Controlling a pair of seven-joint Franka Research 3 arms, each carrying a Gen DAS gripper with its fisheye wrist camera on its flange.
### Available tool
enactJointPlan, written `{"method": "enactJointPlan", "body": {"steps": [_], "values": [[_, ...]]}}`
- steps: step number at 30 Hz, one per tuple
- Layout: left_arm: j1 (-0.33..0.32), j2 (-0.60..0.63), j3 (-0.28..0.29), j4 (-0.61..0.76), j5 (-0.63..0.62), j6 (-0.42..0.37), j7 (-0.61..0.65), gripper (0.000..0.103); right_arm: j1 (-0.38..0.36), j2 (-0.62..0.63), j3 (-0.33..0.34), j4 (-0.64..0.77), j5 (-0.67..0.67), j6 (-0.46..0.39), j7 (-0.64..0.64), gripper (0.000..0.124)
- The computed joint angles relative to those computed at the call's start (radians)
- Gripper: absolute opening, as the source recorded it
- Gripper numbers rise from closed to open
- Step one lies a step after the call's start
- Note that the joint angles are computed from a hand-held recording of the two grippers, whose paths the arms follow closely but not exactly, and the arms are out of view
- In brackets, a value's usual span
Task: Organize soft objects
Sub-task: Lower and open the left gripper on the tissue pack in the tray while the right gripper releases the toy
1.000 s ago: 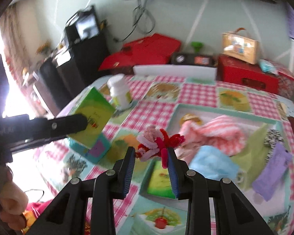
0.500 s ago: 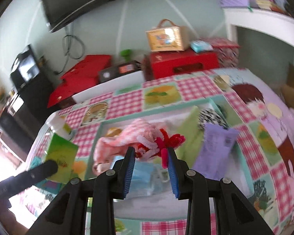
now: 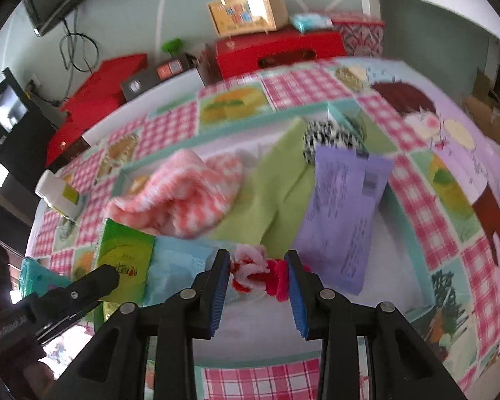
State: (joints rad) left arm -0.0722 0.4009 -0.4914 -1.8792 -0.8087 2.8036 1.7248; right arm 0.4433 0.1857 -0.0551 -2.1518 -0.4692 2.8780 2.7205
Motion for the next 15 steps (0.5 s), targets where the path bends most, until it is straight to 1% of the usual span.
{"method": "enactJointPlan", "body": {"steps": [3,7,9,11,13,15], "values": [[-0.019,-0.013,0.018,-0.013,0.038,0.014,-0.034,0.029,-0.006,0.003,0.01,-0.002,0.032,-0.008,-0.026,0.038],[-0.057,-0.029,0.053,-0.026,0.147,0.026,-0.108,0.03,0.001,0.007,0.01,0.009,0.026,-0.032,-0.038,0.039],[-0.057,-0.03,0.058,-0.026,0.186,0.026,-0.129,0.031,0.006,0.007,0.007,0.014,0.011,-0.04,-0.034,0.039],[-0.077,-0.04,0.082,-0.033,0.252,0.033,-0.18,0.034,0.009,0.009,0.007,0.024,-0.001,-0.052,-0.034,0.042],[-0.076,-0.05,0.084,-0.047,0.287,0.049,-0.209,0.044,0.01,0.01,0.008,0.031,-0.013,-0.061,-0.035,0.048],[-0.071,-0.057,0.082,-0.057,0.316,0.061,-0.229,0.045,0.015,0.011,0.005,0.038,-0.036,-0.075,-0.024,0.054]]}}
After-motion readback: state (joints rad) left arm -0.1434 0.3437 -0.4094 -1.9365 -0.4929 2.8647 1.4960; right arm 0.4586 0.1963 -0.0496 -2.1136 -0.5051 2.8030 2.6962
